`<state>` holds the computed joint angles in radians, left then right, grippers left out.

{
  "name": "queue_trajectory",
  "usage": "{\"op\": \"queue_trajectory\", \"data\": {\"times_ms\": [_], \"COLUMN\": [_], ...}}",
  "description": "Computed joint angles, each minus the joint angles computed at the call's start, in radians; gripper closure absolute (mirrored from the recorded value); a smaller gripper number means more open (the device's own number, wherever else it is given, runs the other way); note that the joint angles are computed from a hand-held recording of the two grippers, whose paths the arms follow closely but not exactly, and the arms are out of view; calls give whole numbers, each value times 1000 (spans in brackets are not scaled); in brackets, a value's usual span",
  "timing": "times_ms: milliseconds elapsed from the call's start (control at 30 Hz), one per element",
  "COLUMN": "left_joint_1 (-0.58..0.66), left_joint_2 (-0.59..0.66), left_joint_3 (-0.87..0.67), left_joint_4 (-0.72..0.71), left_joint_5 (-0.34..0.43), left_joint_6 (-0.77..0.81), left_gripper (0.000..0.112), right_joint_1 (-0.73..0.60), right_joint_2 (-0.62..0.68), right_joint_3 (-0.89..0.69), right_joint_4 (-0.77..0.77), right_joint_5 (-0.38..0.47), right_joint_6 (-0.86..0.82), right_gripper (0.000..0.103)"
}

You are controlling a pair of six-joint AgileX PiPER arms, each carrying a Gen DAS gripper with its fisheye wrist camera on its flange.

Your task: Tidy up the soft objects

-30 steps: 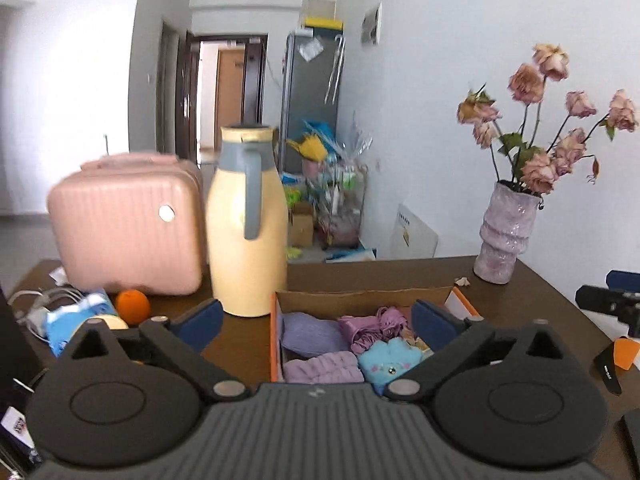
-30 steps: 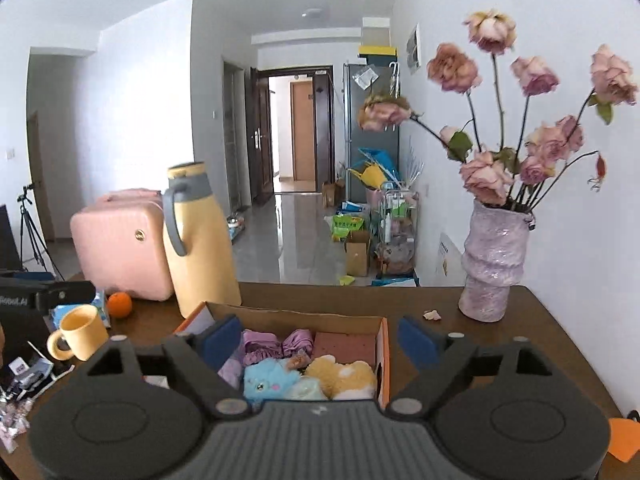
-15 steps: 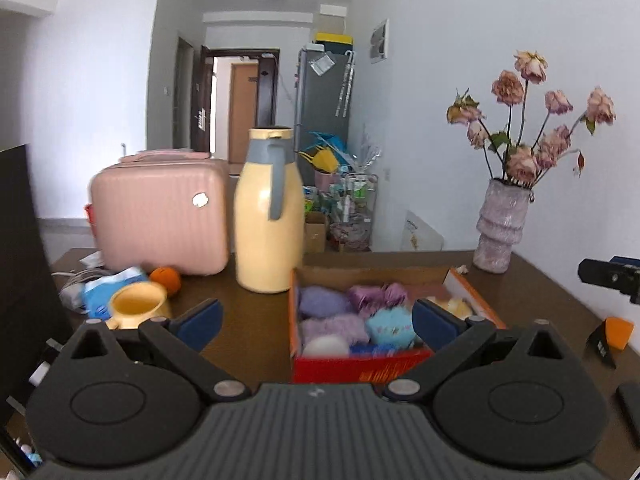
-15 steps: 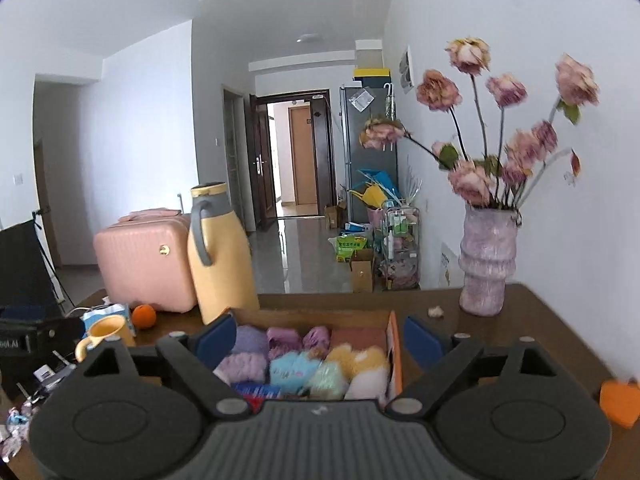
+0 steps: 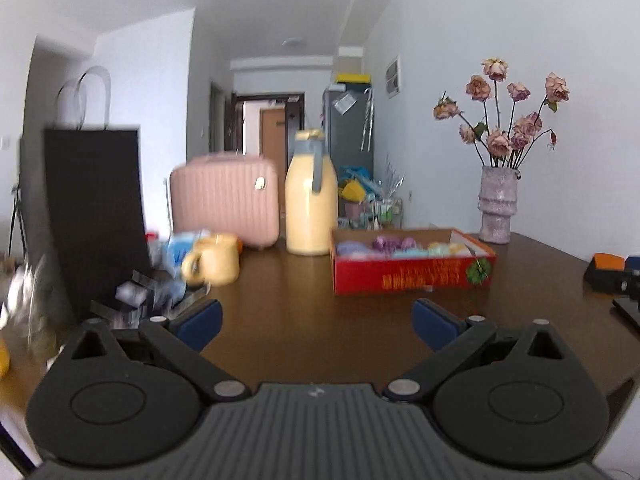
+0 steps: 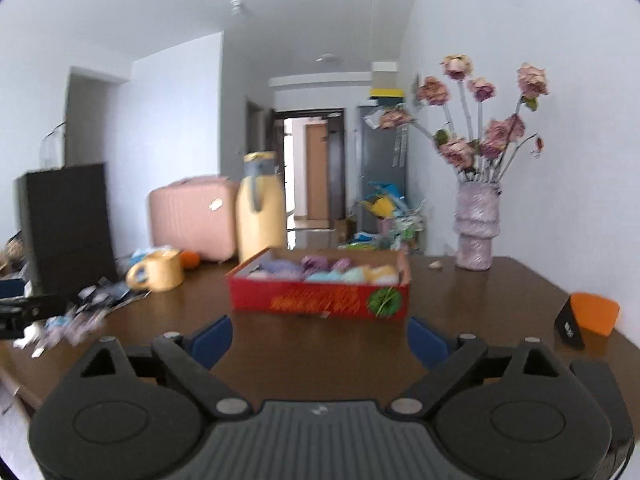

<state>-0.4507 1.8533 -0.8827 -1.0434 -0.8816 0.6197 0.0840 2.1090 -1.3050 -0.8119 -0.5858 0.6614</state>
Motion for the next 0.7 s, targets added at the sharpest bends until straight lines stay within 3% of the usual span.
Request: {"op": "queue_trajectory", "data": {"times_ms": [100, 233, 333, 433, 500, 700], "left_joint_1": [-65, -194, -213, -227, -220, -214], "left_joint_2": [-40, -30, -40, -24, -38, -31], "left_joint_3": [148, 233, 244, 216, 229, 224], "left_joint_4": [12, -114, -89, -120, -88, -67], "left_joint_5": [-52, -216, -207, -223, -193, -181], "left_joint_6": [-94, -90, -94, -93, -120, -128], "left_gripper": [9, 9, 9, 9, 9, 9], "right_joint_1": [-3, 20, 41, 47, 46, 65], "right_joint_2": [-63, -97, -107, -114, -112, -100], "right_joint_3": [204, 393, 423, 418, 419, 402], "right_joint_4": [108, 232, 277, 248, 227, 247], "right_joint_5": [-88, -190, -194, -189, -209, -184], "right_joint_6": [-120, -336, -406, -336, -298, -313], "right_gripper": [7, 7, 7, 7, 7, 7]}}
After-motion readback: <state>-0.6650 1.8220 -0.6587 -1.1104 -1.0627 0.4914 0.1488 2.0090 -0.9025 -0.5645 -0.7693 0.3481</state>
